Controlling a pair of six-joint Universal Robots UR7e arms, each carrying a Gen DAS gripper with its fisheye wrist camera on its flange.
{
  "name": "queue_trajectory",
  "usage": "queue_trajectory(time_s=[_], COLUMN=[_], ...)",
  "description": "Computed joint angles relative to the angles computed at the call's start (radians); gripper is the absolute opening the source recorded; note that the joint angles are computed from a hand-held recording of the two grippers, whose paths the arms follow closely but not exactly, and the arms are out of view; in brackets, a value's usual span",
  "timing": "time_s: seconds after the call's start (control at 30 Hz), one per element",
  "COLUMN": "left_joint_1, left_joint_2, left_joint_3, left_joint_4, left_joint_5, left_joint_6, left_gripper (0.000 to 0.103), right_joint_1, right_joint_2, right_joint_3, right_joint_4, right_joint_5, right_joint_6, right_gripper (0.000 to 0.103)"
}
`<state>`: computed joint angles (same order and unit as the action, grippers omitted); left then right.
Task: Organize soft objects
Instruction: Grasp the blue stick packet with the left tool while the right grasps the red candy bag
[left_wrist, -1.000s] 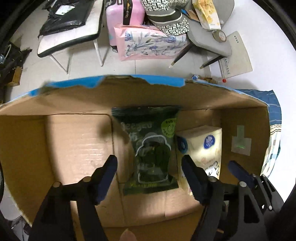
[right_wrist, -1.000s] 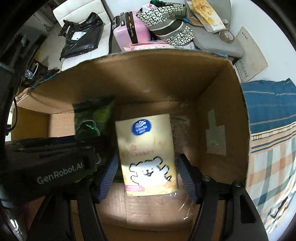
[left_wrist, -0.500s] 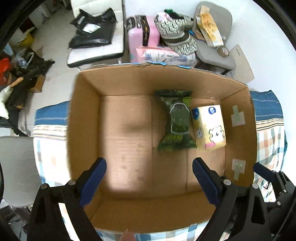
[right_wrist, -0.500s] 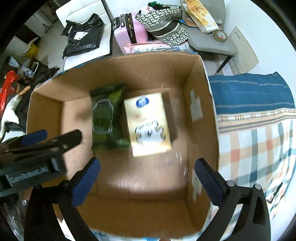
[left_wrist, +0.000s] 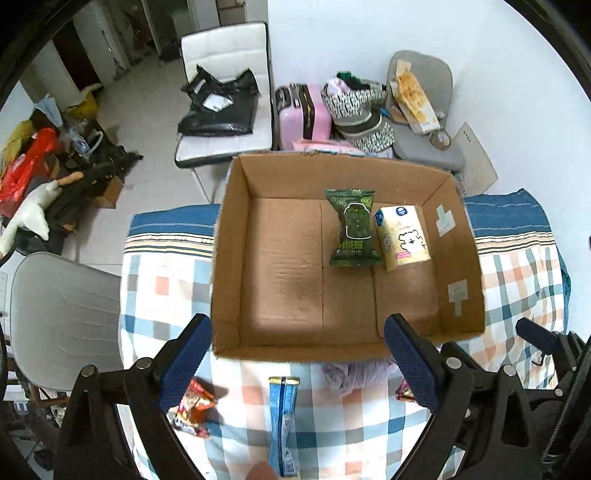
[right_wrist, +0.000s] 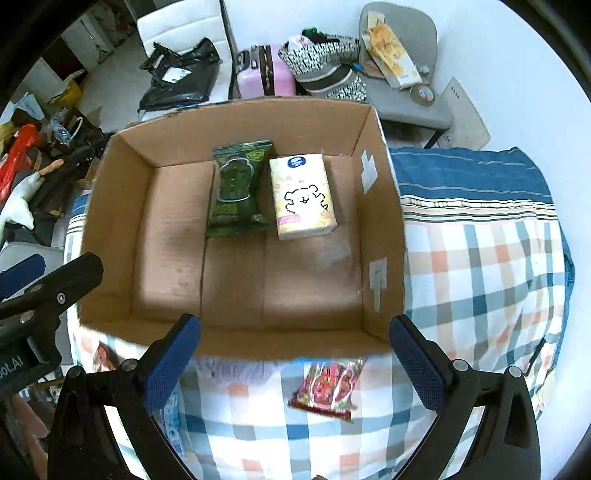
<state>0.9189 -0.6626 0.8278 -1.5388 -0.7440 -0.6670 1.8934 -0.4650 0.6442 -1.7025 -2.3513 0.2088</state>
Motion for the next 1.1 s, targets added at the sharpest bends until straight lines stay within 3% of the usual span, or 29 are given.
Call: queue_trajectory(time_s=[0.2,0.47,0.63,0.8,0.83,0.93,1.1], left_joint_1=[-0.044,-0.078,-0.045,0.017,0.028,0.062,0.104], left_joint_2=[-0.074,-0.154,-0.196,-0.195,-0.190,-0.166,-0.124], left_joint_3=[0.111,0.239,0.354,0.451,0.465,0.480,0.475], left_joint_4=[-0.057,-0.042,0.008,-0.006,-0.011,0.001,0.037], left_joint_5=[0.022,0.041,-0.002,-0.084,-0.092,-0.125,-0.174], left_joint_6=[-0.024,-0.105,-0.224,-0.259,-0.257,-0.246,-0.247], left_gripper=[0.095,0.095,0.095,0.095,0.093,0.075,0.058], right_joint_1=[0.044,0.070,0.034,-0.047,-0.069,-0.117,-0.163], right_joint_2=[-0.117,-0.222,-0.317,-0.335,-0.324,-0.293,-0.246], right_joint_3=[0.171,0.292,0.432,0.511,0.517,0.520,0.502], right_joint_4=[-0.133,-0.171,-0.161,-0.133,-0.120,-0.109,-0.097], right_joint_5=[-0.006,0.037,0.078,0.095,0.094,0.114,0.143], right_joint_6=[-0.038,-0.040,0.028,0.115,0.134,0.157,0.185], right_gripper=[0.103,0.103,0.103,0.103,0.103,0.103,0.097])
